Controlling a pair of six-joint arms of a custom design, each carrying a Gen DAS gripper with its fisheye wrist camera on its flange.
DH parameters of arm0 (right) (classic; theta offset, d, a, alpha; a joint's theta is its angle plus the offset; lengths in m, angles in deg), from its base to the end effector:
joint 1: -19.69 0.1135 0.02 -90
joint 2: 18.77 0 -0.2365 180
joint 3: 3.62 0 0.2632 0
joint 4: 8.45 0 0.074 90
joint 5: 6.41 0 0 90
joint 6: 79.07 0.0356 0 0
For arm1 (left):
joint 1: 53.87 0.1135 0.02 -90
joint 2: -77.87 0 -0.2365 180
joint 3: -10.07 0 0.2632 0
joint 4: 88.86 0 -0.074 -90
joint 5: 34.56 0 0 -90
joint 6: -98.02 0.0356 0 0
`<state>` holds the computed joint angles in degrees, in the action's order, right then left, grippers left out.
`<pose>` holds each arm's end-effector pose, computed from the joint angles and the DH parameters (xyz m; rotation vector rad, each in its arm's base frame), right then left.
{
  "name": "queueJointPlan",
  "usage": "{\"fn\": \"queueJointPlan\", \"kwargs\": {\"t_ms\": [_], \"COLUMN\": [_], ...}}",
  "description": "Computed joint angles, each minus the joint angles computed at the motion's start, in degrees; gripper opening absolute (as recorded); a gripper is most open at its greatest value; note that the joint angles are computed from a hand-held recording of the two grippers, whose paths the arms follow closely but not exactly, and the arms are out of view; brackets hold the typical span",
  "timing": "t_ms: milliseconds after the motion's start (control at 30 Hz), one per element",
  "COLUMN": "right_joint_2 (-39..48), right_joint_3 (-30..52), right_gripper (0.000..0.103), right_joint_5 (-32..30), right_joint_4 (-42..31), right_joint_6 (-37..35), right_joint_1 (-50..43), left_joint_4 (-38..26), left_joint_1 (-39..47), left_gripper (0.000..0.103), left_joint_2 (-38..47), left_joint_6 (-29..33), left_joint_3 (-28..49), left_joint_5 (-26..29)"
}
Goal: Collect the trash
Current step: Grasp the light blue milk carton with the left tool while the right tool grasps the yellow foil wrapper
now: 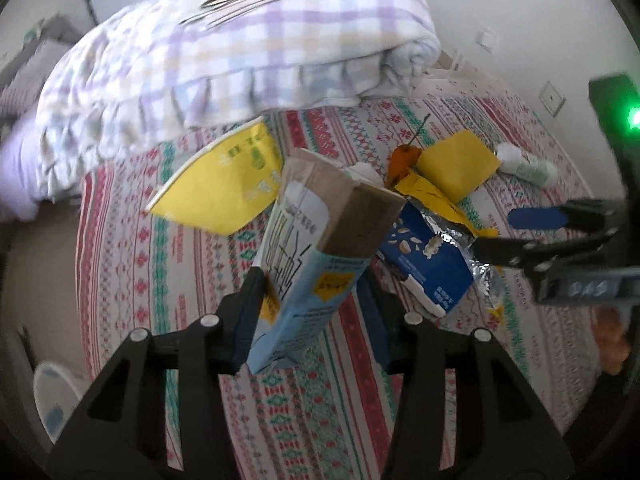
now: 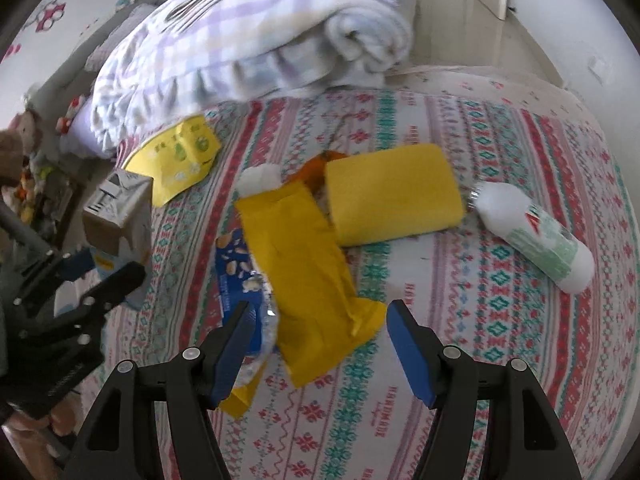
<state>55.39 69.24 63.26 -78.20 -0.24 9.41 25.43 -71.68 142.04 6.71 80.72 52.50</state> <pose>0.2516 -0.0331 0.2335 -0.1028 2.7255 0.3956 0.2238 -0.0700 0.2619 0.3554 2.5789 -0.0531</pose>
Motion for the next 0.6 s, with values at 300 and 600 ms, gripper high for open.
{"fn": "queueJointPlan", "kwargs": {"t_ms": [300,600], "right_joint_2": [1.33,-1.82], "right_joint_3": [-0.75,-1.44], "right_gripper": [0.063,0.016], "right_joint_5": [3.05,1.03], "right_joint_4": [3.87,5.29], "right_joint_6": [3.26,4.43], "right_joint_1": [5.02,3.72], "left_joint_4": [-5.51,-8.53], "left_joint_1": [6.78,14.27], "left_gripper": [0.049,0.049], "left_joint_2": [-5.36,-7.51], "left_joint_6": [-1.68,0.26], "left_joint_3": [-0.89,0.41], "left_joint_5": [5.97,11.59]}}
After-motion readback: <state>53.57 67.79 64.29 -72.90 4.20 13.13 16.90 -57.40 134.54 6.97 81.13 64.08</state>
